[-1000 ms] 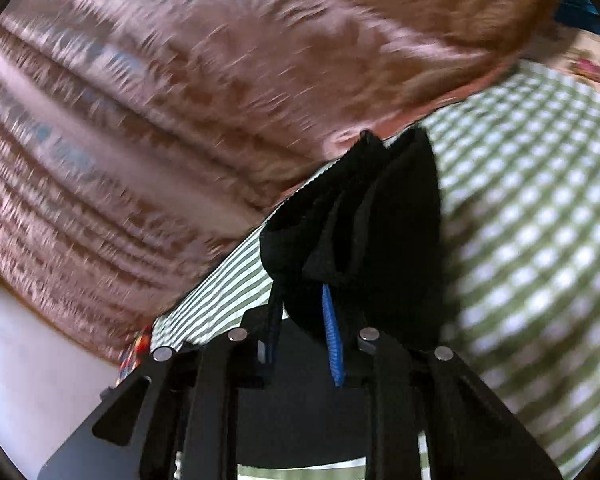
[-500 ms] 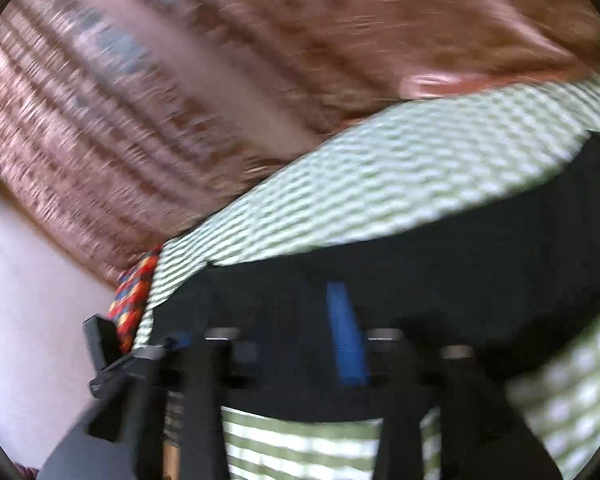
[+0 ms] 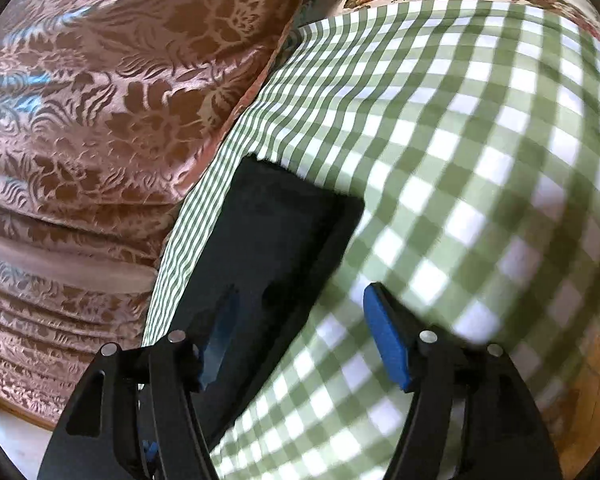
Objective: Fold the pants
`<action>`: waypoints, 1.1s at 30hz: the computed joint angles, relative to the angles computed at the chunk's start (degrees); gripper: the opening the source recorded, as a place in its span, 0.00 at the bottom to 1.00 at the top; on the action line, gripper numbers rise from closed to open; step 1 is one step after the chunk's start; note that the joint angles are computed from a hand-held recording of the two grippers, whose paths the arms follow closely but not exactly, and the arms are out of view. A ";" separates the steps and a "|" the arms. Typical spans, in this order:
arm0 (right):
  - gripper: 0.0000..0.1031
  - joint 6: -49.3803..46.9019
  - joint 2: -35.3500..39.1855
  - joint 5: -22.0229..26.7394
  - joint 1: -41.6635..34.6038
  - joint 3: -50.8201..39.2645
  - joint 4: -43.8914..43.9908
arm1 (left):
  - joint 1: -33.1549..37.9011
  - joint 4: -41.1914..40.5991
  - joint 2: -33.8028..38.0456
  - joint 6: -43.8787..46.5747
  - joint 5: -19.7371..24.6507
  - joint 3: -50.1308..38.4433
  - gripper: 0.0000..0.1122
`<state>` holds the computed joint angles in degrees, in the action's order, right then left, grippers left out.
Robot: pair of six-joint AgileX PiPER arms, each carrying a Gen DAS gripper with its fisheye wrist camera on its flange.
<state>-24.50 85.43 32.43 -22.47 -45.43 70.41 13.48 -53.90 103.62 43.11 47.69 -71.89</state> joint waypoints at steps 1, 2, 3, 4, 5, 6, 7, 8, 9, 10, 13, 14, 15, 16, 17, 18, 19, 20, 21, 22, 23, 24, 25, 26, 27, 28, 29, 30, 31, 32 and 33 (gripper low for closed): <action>0.62 -0.10 1.27 -0.94 0.32 -1.22 -0.12 | -0.20 0.55 -0.07 -0.38 -0.25 -0.03 0.41; 0.62 0.98 2.39 -2.13 1.46 -2.75 -1.21 | -0.36 0.99 -0.08 -0.77 -0.41 -0.11 0.41; 0.57 2.35 3.65 -3.35 2.47 -4.26 -2.95 | -0.54 1.41 -0.10 -1.25 -0.57 -0.21 0.41; 0.47 4.94 5.25 -4.80 3.68 -6.09 -6.09 | -0.68 1.55 -0.09 -1.44 -0.67 -0.30 0.41; 0.42 7.39 6.81 -5.72 4.79 -7.64 -9.00 | -0.80 1.73 -0.05 -1.67 -0.73 -0.44 0.41; 0.33 9.22 7.98 -6.36 5.35 -8.62 -11.31 | -0.95 2.09 -0.02 -2.13 -0.63 -0.71 0.41; 0.27 9.10 8.62 -6.16 5.19 -8.98 -11.62 | -1.03 2.15 0.11 -2.25 -0.41 -1.00 0.41; 0.24 7.45 8.77 -5.14 4.66 -9.07 -9.77 | -1.04 2.11 0.11 -2.32 0.05 -1.30 0.41; 0.22 5.25 8.50 -4.33 4.19 -8.71 -7.19 | -1.08 2.13 0.02 -2.29 0.43 -1.57 0.41; 0.22 3.16 6.95 -3.89 3.73 -7.97 -4.91 | -1.07 2.12 -0.02 -2.17 0.77 -1.79 0.41; 0.20 1.10 2.71 -3.35 5.14 -8.43 -4.28 | -0.94 1.41 0.01 -0.97 2.70 -2.60 0.41; 0.20 1.98 1.62 -3.15 6.26 -9.21 -5.62 | -1.10 1.37 0.00 -0.92 3.01 -2.84 0.41; 0.20 2.00 0.69 -2.74 7.30 -9.88 -5.79 | -1.16 1.33 -0.01 -1.15 3.58 -3.12 0.41; 0.19 1.51 -0.38 -2.23 8.99 -10.81 -5.64 | -1.01 0.53 -0.11 -0.65 4.14 -3.05 0.41; 0.19 2.06 -0.99 -2.39 11.24 -12.15 -6.70 | -0.80 -0.26 -0.26 -0.30 4.61 -2.94 0.41; 0.19 3.19 -1.63 -2.66 14.52 -13.94 -8.85 | -0.50 -1.23 -0.45 0.10 5.26 -2.72 0.41; 0.19 4.02 -1.78 -2.83 16.82 -15.06 -10.09 | -0.26 -2.04 -0.52 0.54 5.98 -2.67 0.41; 0.19 5.21 -1.51 -3.31 19.90 -16.55 -11.38 | 0.03 -2.84 -0.65 0.95 6.79 -2.61 0.41; 0.19 7.17 -0.76 -3.87 23.97 -18.79 -13.65 | 0.26 -3.22 -0.68 1.01 7.45 -2.68 0.41; 0.19 9.48 0.17 -4.40 27.17 -20.66 -16.52 | 0.52 -3.71 -0.57 1.02 8.43 -2.94 0.41; 0.19 12.48 1.34 -4.73 30.52 -22.73 -20.02 | 1.05 -4.89 -0.20 1.41 10.31 -3.42 0.41; 0.19 14.64 2.94 -4.89 33.58 -24.82 -22.30 | 1.46 -5.70 0.13 1.66 11.51 -3.79 0.41; 0.19 15.32 5.35 -4.90 37.26 -27.30 -22.78 | 1.86 -6.60 0.47 1.72 12.85 -4.17 0.41; 0.19 15.81 7.80 -4.50 40.16 -29.77 -23.22 | 2.30 -7.51 1.01 1.59 14.47 -4.74 0.41; 0.19 17.31 10.67 -3.80 43.28 -32.76 -25.13 | 2.63 -8.36 1.52 1.44 15.88 -5.22 0.41; 0.19 18.73 13.18 -3.20 45.42 -35.43 -26.96 | 2.98 -9.22 1.98 1.30 17.21 -5.61 0.41; 0.19 19.82 15.61 -2.52 47.61 -37.91 -28.42 | 3.40 -10.07 2.36 1.29 18.35 -5.80 0.41; 0.19 20.01 17.67 -1.81 49.53 -39.83 -29.12 | 3.86 -10.99 2.92 1.06 19.54 -6.09 0.41; 0.19 20.74 20.06 -0.81 52.13 -42.18 -31.20 | 4.22 -11.52 3.38 0.57 20.31 -6.35 0.41; 0.19 22.45 22.05 0.11 54.21 -44.31 -34.52 | 4.47 -11.74 3.74 0.10 20.89 -6.50 0.41; 0.23 24.46 23.80 1.02 56.27 -46.15 -38.68 | 4.74 -12.02 4.34 -0.37 21.81 -6.92 0.41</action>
<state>-0.04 109.24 33.44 33.80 -91.58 31.74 18.22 -65.93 107.96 42.74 69.51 -78.81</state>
